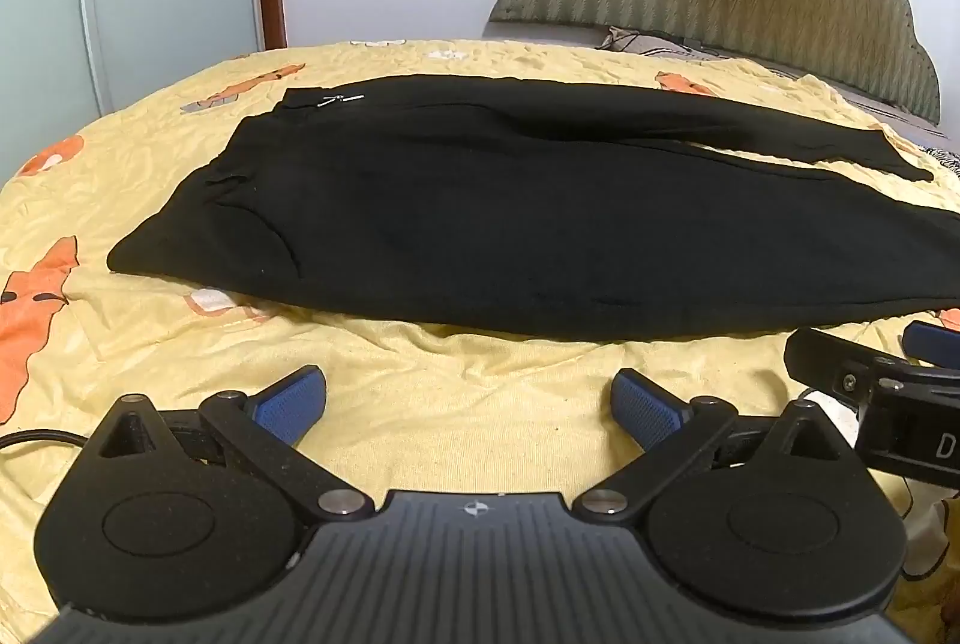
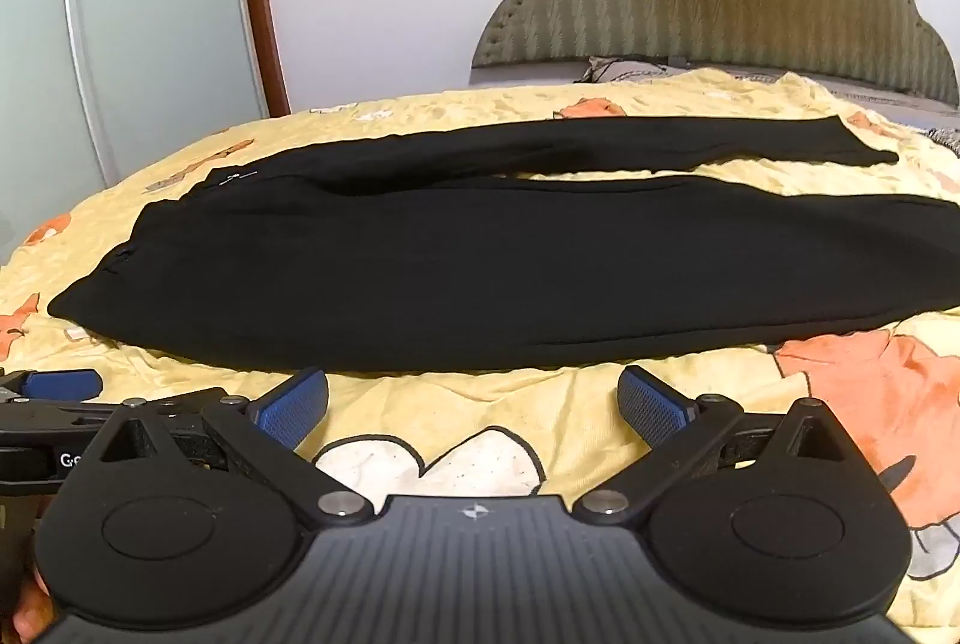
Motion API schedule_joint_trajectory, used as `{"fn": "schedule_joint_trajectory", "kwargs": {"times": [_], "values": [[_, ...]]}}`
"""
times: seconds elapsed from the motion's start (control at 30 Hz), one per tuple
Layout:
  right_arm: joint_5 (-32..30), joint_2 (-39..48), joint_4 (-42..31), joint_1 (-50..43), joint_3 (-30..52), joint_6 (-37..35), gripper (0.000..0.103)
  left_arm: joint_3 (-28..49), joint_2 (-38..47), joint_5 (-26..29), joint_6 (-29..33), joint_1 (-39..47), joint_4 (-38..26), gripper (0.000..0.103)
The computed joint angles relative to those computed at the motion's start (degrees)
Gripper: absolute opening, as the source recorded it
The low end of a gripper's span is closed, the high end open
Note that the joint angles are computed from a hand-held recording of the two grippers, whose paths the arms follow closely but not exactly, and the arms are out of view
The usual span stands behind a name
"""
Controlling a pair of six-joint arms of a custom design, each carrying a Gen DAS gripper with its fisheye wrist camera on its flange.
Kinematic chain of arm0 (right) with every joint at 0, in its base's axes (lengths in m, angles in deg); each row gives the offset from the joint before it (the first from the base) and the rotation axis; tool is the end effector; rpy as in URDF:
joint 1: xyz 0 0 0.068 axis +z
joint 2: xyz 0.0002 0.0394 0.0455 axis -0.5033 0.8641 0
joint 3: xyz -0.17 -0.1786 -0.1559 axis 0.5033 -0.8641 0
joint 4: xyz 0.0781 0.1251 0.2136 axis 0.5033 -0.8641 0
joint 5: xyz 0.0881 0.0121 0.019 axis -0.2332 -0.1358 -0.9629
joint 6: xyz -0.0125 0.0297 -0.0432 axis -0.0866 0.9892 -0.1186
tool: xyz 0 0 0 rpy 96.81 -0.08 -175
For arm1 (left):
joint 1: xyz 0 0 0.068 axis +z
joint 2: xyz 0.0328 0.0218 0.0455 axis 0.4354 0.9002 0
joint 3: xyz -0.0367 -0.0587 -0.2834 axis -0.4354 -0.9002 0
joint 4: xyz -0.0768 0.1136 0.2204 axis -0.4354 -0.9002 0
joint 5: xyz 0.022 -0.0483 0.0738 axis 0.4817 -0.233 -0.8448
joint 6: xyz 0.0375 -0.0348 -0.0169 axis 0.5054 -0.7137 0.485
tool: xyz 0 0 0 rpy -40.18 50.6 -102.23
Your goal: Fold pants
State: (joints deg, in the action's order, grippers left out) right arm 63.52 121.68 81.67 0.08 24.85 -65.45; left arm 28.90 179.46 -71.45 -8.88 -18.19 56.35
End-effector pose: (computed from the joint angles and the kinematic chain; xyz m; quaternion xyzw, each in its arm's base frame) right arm 0.2609 0.1528 0.1858 -0.1513 0.8563 0.1751 0.4617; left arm 0.2215 -0.1780 0.1765 -0.1561 0.8828 0.0909 0.4336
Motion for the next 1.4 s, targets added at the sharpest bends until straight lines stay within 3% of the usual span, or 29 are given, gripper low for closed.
{"fn": "schedule_joint_trajectory", "kwargs": {"times": [0.77, 1.07, 1.4], "values": [[2.9, 0.4, -1.4, 1.6, 1.0, -0.5, 0.103, -0.1, 0.2, 0.0, -0.1, 0.0, 0.4, 0.103], [2.8, 0.2, -4.4, 1.3, 1.9, -0.7, 0.103, -0.2, 0.1, 0.0, 0.0, 0.0, 0.5, 0.103], [0.8, 0.1, -2.9, 0.4, 1.5, -0.5, 0.103, -0.9, -2.1, -0.4, -0.5, -0.3, -0.5, 0.102]]}}
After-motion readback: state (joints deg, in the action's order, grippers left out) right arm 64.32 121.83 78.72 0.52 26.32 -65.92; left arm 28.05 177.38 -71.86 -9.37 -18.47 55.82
